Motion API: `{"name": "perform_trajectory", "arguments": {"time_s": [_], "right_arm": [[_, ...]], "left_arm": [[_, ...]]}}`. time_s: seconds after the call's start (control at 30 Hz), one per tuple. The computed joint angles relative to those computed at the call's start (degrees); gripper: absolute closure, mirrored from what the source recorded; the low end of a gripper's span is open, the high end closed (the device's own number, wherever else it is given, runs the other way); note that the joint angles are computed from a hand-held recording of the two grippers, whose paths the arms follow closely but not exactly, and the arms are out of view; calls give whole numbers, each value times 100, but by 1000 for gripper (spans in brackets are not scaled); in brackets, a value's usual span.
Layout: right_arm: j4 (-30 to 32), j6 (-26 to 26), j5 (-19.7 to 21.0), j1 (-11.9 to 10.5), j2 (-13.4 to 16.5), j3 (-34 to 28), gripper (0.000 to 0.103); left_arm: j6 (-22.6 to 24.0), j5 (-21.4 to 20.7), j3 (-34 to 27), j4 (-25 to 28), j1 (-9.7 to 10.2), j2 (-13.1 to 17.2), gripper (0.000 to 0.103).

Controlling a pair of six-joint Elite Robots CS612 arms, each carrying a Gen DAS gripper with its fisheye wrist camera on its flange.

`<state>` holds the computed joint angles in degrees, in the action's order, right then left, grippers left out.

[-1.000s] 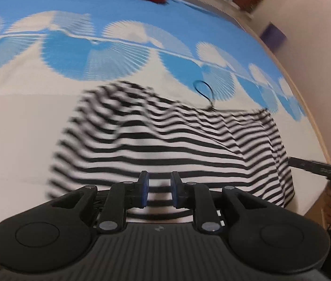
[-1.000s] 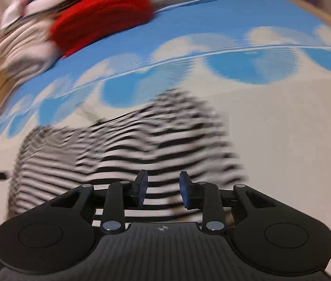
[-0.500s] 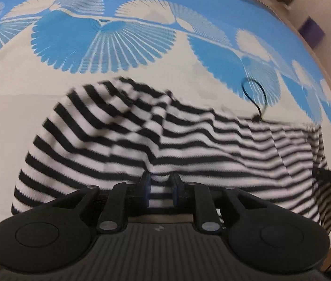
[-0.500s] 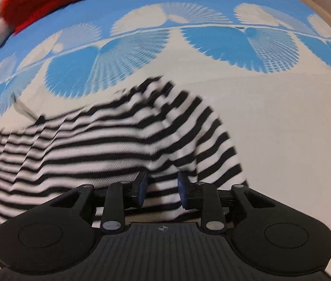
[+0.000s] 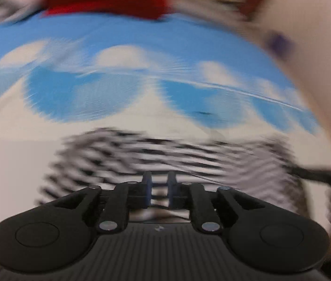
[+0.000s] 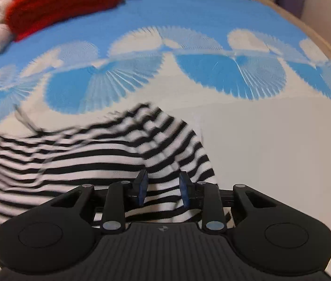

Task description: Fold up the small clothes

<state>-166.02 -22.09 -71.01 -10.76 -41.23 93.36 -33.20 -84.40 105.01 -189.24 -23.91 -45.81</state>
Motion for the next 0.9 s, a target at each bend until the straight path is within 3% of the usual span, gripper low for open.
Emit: {"name": "perform_trajectory", "arguments": {"time_s": [0.07,0.13,0.2,0.27,0.33,0.4,0.47,0.53,0.57,0.6,0.63,0.77,0.8,0.87,0.9], "right_arm": [[459,-505,680,-151,-191,150,68],[1202,-1245,1083,-272,-373,259,67],[1766,-1965,1082,-342,-494,347,66],[1790,-2300,546,-324,-512,421,66],[1663,-2134,-40,-308,-480,441,66],[1626,-1757,15,-414,-500,449,66],[1539,-1556,132,-509,-535,496,66],[1510,-1682,-98,-531,-527,524,66],[1485,-1772,-426,-503,-497,535,63],[1442,-1803,-563,-496,-487,565,56],[1373,-1767,-548,-517,-488,590,56],[1149,-1440,26,-671,-632,739,60],[1204,-1473,-46,-673,-646,752,60],[1192,-1651,-785,-573,-613,794,59],[1139,-1769,-1049,-534,-601,824,59]], "left_arm": [[597,-736,19,-69,-6,2,72],[1216,-902,-79,415,-92,45,72],[1629,-649,-240,1078,-204,164,72],[1863,-353,-291,1309,-272,263,73],[1461,-360,-259,1311,-254,164,73],[1106,-422,-12,792,-211,-9,73],[1231,-469,242,464,-183,-179,72],[1288,-476,335,890,-155,-264,72],[1292,-398,303,1446,-140,-273,73],[1282,-251,267,1859,-139,-229,73],[1266,-150,279,2033,-136,-237,72],[707,4,614,1217,-153,-429,72],[676,-131,635,1319,-114,-418,72],[564,-63,635,1849,-107,-385,66],[419,-67,668,1798,-108,-426,66]]}}
